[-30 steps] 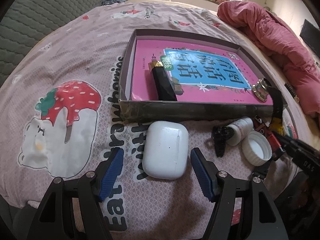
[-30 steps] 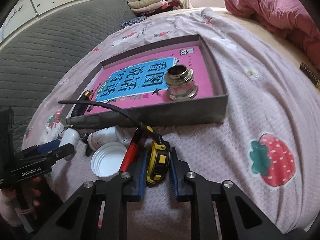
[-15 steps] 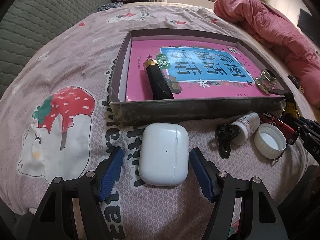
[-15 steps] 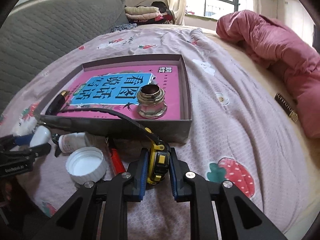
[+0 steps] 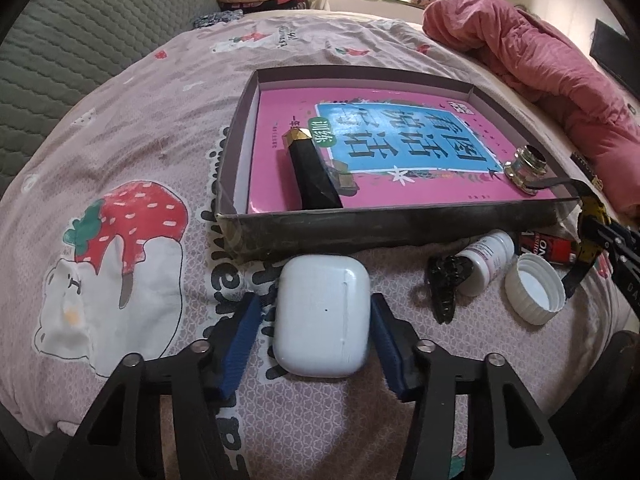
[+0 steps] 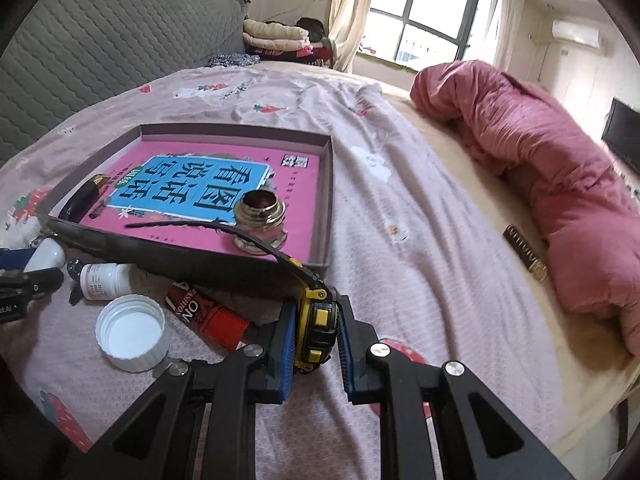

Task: Organize rigid objects
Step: 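Close the left tool on the white earbuds case while the right tool holds the watch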

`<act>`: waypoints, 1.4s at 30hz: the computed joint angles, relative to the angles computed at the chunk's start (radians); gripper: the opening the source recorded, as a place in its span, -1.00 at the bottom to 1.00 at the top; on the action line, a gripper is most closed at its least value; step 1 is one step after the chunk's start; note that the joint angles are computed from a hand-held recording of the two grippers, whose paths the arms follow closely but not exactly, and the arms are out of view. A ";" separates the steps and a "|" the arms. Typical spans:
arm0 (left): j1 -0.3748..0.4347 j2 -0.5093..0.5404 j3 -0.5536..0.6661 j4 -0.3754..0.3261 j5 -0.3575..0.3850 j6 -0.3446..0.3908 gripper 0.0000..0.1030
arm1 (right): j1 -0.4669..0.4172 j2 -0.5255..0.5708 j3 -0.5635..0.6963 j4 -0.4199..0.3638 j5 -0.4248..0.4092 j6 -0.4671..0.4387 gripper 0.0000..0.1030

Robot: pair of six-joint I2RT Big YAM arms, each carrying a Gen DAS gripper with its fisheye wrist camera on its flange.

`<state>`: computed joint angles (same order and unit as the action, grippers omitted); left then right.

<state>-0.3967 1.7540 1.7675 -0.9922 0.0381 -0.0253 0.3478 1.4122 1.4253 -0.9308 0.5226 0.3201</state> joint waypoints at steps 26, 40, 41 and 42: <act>0.014 -0.024 -0.006 0.010 0.076 -0.012 -0.11 | 0.015 -0.073 -0.037 0.062 -0.031 0.029 -0.68; 0.003 -0.090 -0.046 0.053 0.063 0.004 -0.11 | 0.049 -0.093 -0.021 0.089 -0.006 0.023 -0.68; 0.001 -0.092 -0.045 0.048 0.058 0.000 -0.11 | 0.049 -0.094 -0.018 0.087 -0.009 0.033 -0.68; 0.000 -0.095 -0.043 0.047 0.060 -0.006 -0.11 | 0.049 -0.095 -0.014 0.085 -0.017 0.046 -0.68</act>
